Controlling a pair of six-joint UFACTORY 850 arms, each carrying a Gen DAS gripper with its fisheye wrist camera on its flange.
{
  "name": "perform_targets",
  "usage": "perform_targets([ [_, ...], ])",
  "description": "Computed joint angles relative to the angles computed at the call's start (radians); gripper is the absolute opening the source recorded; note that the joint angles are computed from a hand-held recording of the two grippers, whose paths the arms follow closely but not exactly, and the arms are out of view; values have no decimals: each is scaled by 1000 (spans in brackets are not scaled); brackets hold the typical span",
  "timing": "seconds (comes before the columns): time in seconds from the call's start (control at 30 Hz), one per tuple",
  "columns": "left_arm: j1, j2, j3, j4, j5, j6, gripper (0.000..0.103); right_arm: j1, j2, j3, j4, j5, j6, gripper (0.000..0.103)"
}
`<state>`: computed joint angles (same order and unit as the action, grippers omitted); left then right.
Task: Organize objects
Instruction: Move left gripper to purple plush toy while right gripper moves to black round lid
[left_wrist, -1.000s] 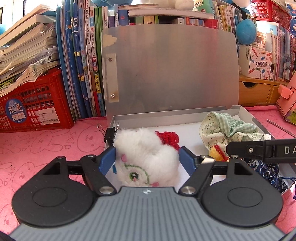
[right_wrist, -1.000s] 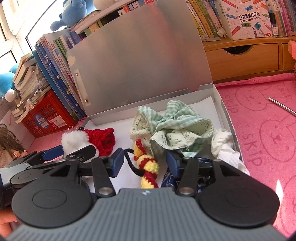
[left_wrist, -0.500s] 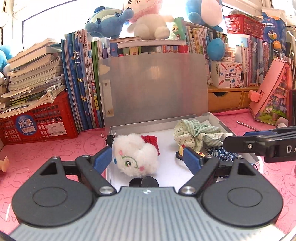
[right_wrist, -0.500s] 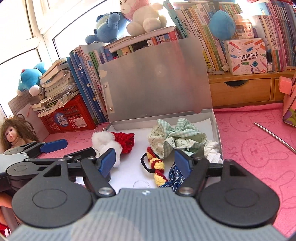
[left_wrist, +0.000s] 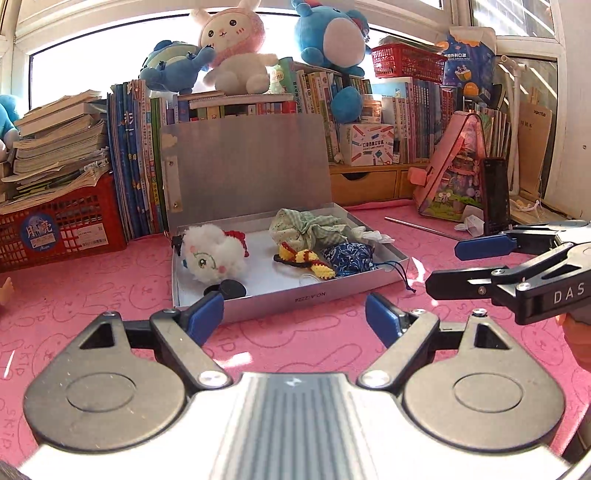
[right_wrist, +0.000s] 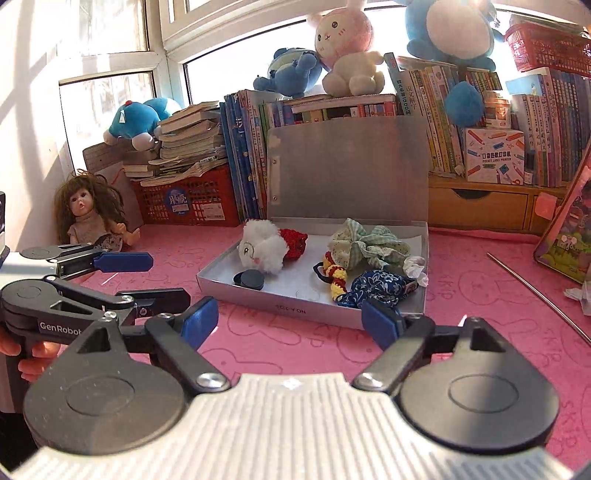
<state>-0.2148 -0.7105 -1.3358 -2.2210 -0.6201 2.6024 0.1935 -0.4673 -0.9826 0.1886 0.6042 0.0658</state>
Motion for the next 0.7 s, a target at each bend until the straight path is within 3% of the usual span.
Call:
perform_targets([
  [0.33, 36, 29, 137, 71, -64, -36, 87, 72, 31, 131, 122, 63, -202, 92],
  [0.7, 34, 14, 163, 187, -45, -91, 87, 128, 5, 171, 158, 67, -278, 93],
])
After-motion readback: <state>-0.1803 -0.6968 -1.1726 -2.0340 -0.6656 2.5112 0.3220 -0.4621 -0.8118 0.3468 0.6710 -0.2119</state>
